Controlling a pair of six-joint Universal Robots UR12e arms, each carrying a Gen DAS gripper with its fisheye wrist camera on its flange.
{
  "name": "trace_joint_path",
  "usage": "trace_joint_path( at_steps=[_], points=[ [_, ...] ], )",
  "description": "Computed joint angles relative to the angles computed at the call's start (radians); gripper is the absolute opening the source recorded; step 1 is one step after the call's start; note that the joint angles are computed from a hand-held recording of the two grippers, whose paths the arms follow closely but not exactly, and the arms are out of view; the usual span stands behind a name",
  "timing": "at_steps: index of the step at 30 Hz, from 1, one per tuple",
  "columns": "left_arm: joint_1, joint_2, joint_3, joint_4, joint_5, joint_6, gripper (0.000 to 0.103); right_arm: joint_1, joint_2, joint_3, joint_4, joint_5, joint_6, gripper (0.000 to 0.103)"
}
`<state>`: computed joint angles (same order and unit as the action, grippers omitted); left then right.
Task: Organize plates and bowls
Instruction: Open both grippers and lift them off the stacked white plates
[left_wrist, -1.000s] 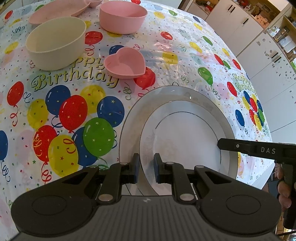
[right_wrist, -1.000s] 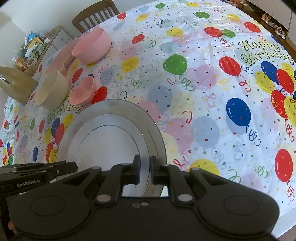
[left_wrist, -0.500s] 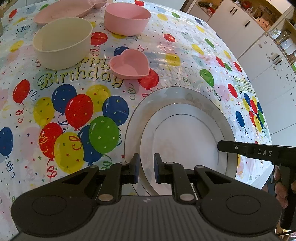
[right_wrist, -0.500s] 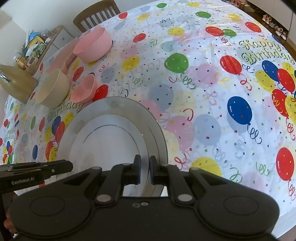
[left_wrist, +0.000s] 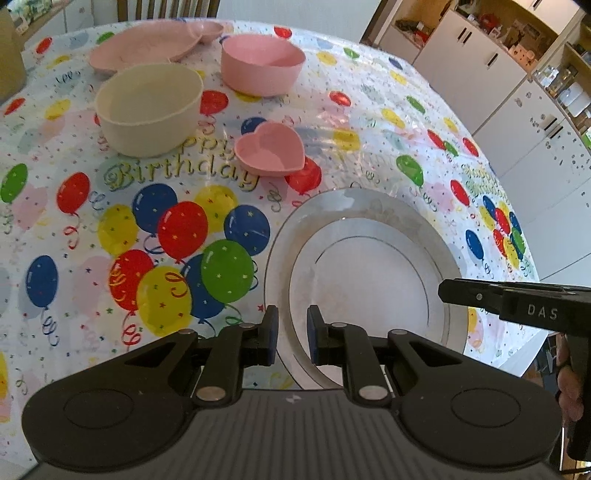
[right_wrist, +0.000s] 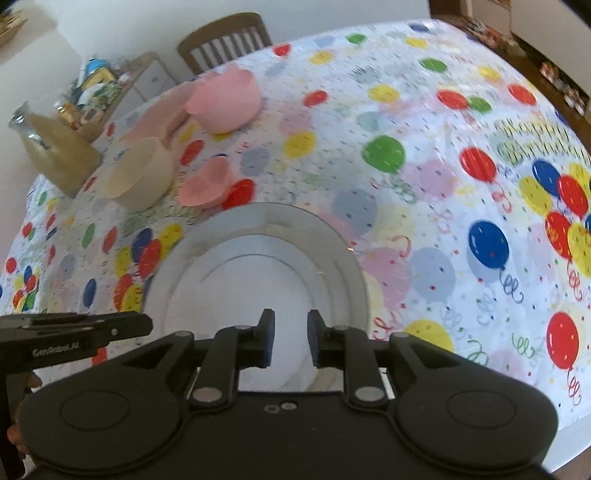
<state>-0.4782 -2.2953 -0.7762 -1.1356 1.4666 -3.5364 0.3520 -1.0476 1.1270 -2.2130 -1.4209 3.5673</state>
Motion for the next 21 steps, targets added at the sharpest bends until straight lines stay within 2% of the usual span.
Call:
trace_joint_path(
  at_steps=[8,16,21],
  points=[
    [-0.005,0.055,-0.076,0.116,0.051,0.004,0.016,0.036,-0.002,-0.023,-0.068,-0.041,-0.086,0.024],
    [-0.011,0.105,-0.144,0.207,0.111,0.013,0.016,0.067,-0.002,-0.046,-0.121,-0.059,-0.13,0.033],
    [-0.012,0.134,-0.179,0.251,0.145,0.008,0.016,0.083,0.002,-0.06,-0.144,-0.067,-0.149,0.045]
  ],
)
